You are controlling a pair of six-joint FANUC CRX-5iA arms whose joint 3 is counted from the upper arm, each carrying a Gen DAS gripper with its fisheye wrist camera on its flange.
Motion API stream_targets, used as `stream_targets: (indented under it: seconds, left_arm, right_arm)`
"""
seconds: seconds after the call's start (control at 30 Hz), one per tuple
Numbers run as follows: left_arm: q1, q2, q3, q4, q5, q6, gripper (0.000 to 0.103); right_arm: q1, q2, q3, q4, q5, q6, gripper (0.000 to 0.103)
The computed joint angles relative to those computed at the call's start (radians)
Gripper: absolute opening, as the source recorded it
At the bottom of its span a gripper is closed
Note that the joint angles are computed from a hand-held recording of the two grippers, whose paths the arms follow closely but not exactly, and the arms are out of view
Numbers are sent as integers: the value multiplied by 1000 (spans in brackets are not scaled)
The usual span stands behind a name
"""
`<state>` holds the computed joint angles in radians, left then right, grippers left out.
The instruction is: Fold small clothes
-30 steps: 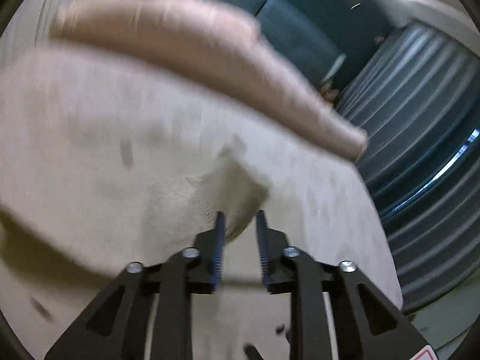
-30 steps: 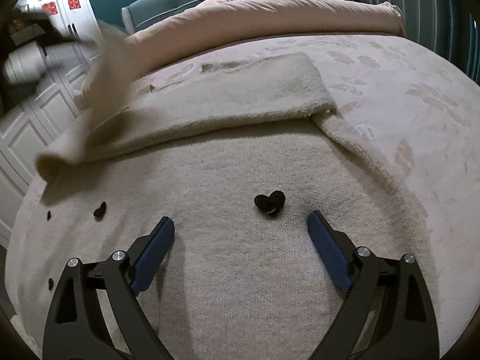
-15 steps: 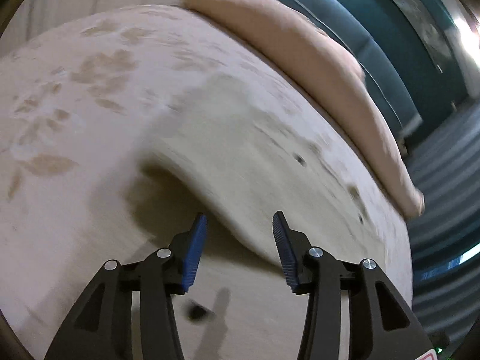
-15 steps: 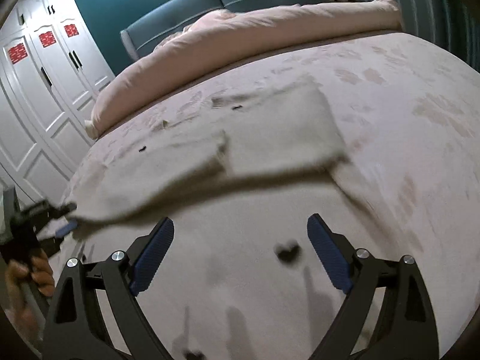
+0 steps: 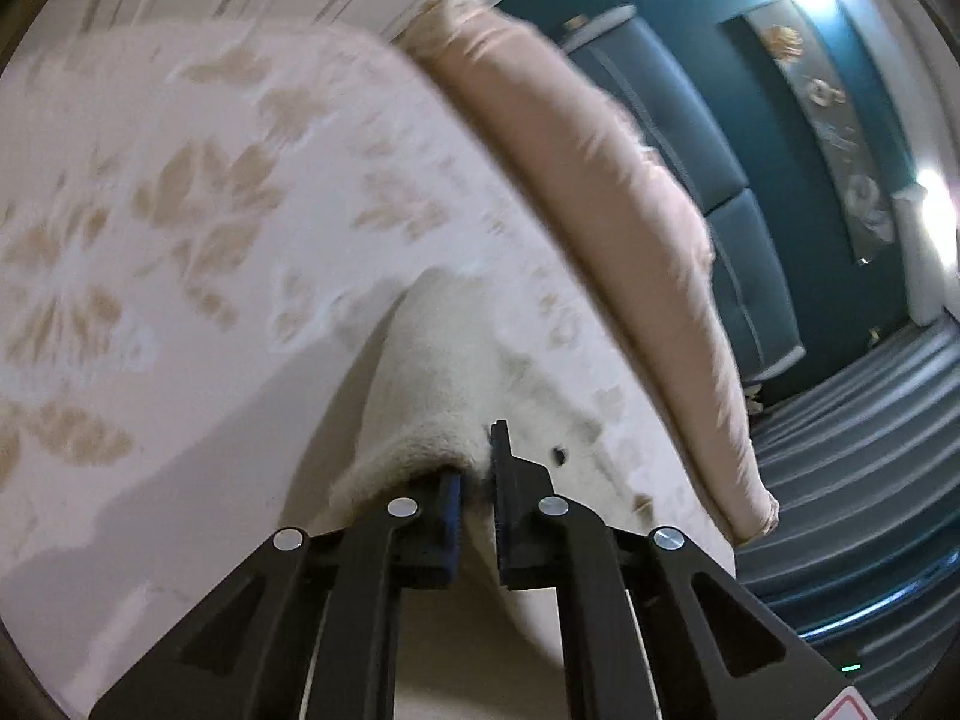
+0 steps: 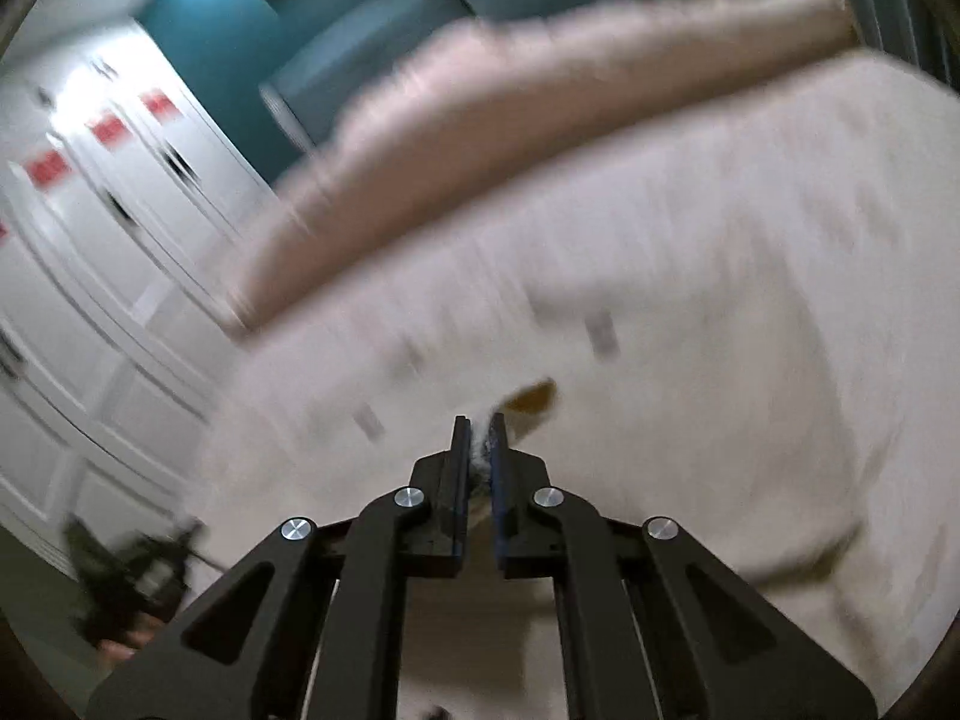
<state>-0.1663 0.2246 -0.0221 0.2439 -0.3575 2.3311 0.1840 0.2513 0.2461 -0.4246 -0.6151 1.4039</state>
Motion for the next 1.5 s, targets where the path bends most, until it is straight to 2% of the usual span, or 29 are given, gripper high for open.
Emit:
stream_targets:
  seconds: [0.03, 0.07, 0.1, 0.13, 0.2, 0.23, 0.27, 0.37, 0.4, 0.47, 0.5, 0.53, 0.63, 0.67, 0.7, 0.73, 0.83, 0.93, 1.03, 1.07, 1.1, 1.17, 1.23, 1.27, 1.37, 1.4, 1.5]
  left_arm:
    - [-9, 9, 34, -55, -29, 22, 5]
    - [-10, 22, 45, -62, -40, 4, 5]
    - [-14, 39, 60, -67, -65, -14, 5]
    - [-20, 60, 81, -79, -100, -16, 6]
    - [-34, 122, 135, -85, -184, -17, 5]
    - [-41, 146, 159, -98, -221, -2, 5]
    - [-51, 161, 172, -124, -238, 23, 5]
    - [-78, 167, 202, -246, -251, 83, 6]
    - [-86, 172, 218, -280, -266, 90, 7]
    - [-106, 185, 255, -355, -300, 111, 11]
    - [-111, 184, 256, -372, -300, 120, 11]
    - [-110, 179, 247, -371, -286, 126, 11]
    - [-105, 161, 198, -376, -221, 137, 12]
    - [-108, 159, 186, -389, -196, 155, 12]
    - [-108, 154, 173, -392, -177, 164, 12]
    - [-108, 152, 168, -392, -170, 166, 12]
    - [-109, 150, 165, -401, -163, 174, 12]
    - [-107, 148, 154, -396, -143, 175, 12]
    - [-107, 147, 148, -398, -133, 178, 12]
    - [-106, 146, 142, -395, -125, 176, 12]
    - [-104, 145, 136, -391, -117, 173, 12]
    - [-102, 143, 127, -379, -103, 167, 12]
    - [-99, 139, 113, -368, -84, 159, 12]
    - [-97, 138, 108, -362, -76, 155, 12]
    - [-98, 137, 104, -367, -67, 160, 12]
    - [-97, 138, 105, -365, -69, 157, 12]
    - [-99, 140, 114, -382, -81, 168, 12]
  right_arm:
    - [-2, -29, -32, 7, 57, 10, 5]
    - [1, -45, -68, 64, 111, -25, 5]
    - [3, -30, -79, 136, 113, -79, 5]
    - [0, 7, -67, 207, 67, -133, 5]
    - [-8, 138, 5, 323, -114, -236, 5]
    - [-8, 164, 17, 344, -156, -245, 5]
    - [-17, 154, 8, 312, -145, -219, 5]
    - [-36, 70, -62, 202, -23, -164, 5]
    - [-36, 67, -72, 210, -11, -157, 5]
    - [-25, 143, -13, 281, -123, -187, 5]
    - [-24, 167, 4, 276, -145, -179, 5]
    - [-25, 156, -8, 272, -122, -181, 6]
    - [-1, 73, -98, 334, 0, -283, 7]
    - [26, 39, -146, 400, 59, -344, 9]
    - [42, 27, -154, 416, 75, -355, 9]
    - [67, 24, -134, 380, 72, -319, 9]
    - [131, 65, -18, 249, -11, -140, 9]
    - [209, 161, 146, 147, -149, 56, 9]
    - [256, 280, 297, 117, -288, 106, 8]
    - [270, 314, 323, 154, -309, 84, 8]
    - [277, 328, 327, 192, -307, 66, 4]
    - [261, 335, 311, 245, -274, 60, 3]
    - [226, 298, 236, 301, -220, 29, 2]
    - [182, 277, 205, 297, -201, 18, 1]
    - [80, 215, 67, 437, -138, -168, 0]
    - [37, 198, 44, 420, -127, -188, 0]
    - [-23, 148, -42, 547, -108, -378, 4]
